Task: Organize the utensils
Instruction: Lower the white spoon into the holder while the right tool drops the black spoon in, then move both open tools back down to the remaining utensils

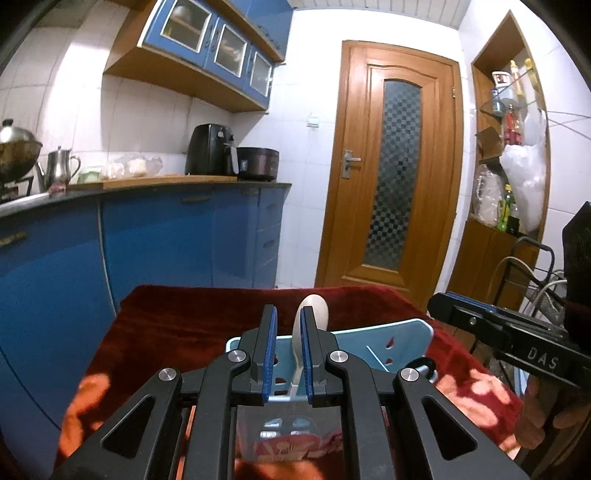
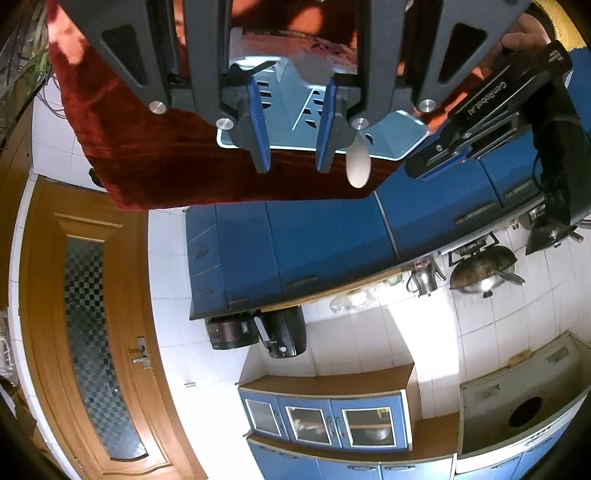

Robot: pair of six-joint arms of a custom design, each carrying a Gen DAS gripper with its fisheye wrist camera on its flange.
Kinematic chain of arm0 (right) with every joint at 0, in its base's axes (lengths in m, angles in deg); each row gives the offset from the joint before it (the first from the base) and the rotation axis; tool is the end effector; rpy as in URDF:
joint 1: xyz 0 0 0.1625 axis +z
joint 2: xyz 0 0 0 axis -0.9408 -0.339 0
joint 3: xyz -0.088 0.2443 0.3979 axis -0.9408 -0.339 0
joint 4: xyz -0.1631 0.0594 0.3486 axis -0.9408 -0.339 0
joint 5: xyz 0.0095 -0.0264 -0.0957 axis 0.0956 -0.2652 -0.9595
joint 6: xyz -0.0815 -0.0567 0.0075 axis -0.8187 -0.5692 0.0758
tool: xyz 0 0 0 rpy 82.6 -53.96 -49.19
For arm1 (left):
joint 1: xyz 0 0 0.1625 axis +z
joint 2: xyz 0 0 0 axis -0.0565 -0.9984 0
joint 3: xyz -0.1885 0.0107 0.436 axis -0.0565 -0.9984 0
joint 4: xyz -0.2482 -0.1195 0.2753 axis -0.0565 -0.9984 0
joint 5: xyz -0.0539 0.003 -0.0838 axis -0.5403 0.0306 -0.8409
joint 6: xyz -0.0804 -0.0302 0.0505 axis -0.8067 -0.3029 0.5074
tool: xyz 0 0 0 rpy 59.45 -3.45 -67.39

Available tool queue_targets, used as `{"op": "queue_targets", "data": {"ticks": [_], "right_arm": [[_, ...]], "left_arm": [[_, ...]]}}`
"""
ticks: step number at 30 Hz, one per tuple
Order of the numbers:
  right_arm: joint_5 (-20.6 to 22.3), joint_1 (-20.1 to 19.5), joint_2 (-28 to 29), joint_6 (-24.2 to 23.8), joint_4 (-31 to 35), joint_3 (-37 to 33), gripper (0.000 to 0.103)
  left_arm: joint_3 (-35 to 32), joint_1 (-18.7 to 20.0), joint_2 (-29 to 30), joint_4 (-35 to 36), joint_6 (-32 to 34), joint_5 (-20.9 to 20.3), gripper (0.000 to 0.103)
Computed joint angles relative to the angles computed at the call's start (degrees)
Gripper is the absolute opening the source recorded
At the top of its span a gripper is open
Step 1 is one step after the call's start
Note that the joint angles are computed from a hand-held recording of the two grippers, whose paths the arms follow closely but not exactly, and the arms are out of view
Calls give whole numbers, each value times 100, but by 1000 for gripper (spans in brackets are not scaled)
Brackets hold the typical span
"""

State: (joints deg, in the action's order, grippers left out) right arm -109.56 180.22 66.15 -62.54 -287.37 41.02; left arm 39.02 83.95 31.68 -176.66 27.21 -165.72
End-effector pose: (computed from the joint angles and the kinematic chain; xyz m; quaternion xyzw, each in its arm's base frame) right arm 0.3712 -0.7961 -0.0501 0.1186 -0.7745 0.5635 0.2619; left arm -0.0192 -0.8778 0.3075 0.4264 0.8039 -0.4077 0.0762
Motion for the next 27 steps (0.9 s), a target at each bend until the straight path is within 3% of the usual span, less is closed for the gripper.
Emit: {"op": "queue_targets", "data": {"ticks": [5, 12, 19, 27], "right_arm": [[-274, 155, -190, 176, -320, 556, 28], [-681, 343, -558, 950, -520, 1529, 28], [-971, 526, -858, 1467, -709, 2351, 28], [-1300, 715, -1096, 1822, -875, 3108, 29]], "left_arm": [[479, -24, -366, -88, 30, 42, 13], [1044, -39, -861, -82, 132, 184, 13], [1632, -68, -1385, -107, 321, 498, 13], [1966, -58, -1739, 388, 429, 936, 13]]}}
